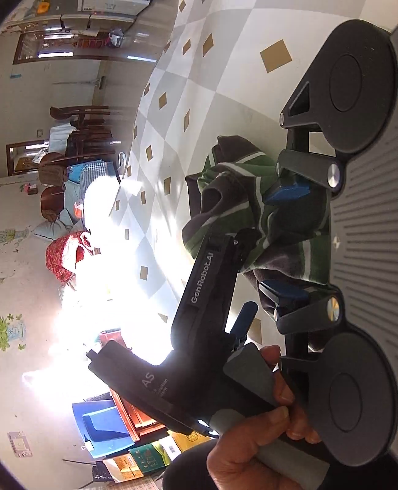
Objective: Fold clothes
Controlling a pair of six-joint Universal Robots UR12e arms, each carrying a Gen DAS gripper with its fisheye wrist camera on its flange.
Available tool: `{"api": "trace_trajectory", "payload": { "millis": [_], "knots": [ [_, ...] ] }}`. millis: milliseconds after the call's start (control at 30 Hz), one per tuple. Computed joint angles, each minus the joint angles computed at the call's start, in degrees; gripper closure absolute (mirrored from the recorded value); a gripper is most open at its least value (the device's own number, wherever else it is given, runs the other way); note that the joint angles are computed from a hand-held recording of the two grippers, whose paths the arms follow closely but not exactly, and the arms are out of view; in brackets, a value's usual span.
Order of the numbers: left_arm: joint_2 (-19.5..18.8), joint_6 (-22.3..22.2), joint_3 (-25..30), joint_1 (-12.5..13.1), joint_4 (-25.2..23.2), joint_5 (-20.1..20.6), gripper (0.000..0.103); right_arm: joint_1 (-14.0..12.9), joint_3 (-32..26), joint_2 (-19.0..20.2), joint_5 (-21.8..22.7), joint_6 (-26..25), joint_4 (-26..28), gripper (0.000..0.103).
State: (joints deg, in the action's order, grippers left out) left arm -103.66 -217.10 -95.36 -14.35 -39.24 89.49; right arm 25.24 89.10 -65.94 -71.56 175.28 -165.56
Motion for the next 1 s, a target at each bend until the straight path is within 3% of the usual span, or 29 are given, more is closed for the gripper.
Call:
{"api": "trace_trajectory", "payload": {
  "millis": [200,300,533,733,900,1000],
  "knots": [
    [-0.11,-0.37,0.17,-0.13,-0.52,0.87,0.000,-0.36,0.35,-0.61,-4.13,4.17,1.49,0.044],
    [-0.10,-1.25,0.11,-0.07,-0.70,0.95,0.000,-1.34,0.77,-1.10,-1.12,8.09,5.40,0.044],
    [0.50,-2.63,-1.04,0.36,2.44,-0.69,0.000,-2.21,2.99,-1.45,2.35,16.27,4.76,0.046],
    [0.88,0.00,-1.76,0.42,6.39,-4.76,0.000,-1.83,2.82,-1.48,3.74,13.23,4.68,0.066],
    [0.62,2.09,-1.43,0.20,5.87,-6.90,0.000,-1.59,2.65,-1.62,5.28,9.51,5.66,0.069],
    [0.52,1.62,-1.25,-0.10,4.16,-5.05,0.000,-1.38,2.68,-1.81,5.90,6.32,6.08,0.069]
  ]
}}
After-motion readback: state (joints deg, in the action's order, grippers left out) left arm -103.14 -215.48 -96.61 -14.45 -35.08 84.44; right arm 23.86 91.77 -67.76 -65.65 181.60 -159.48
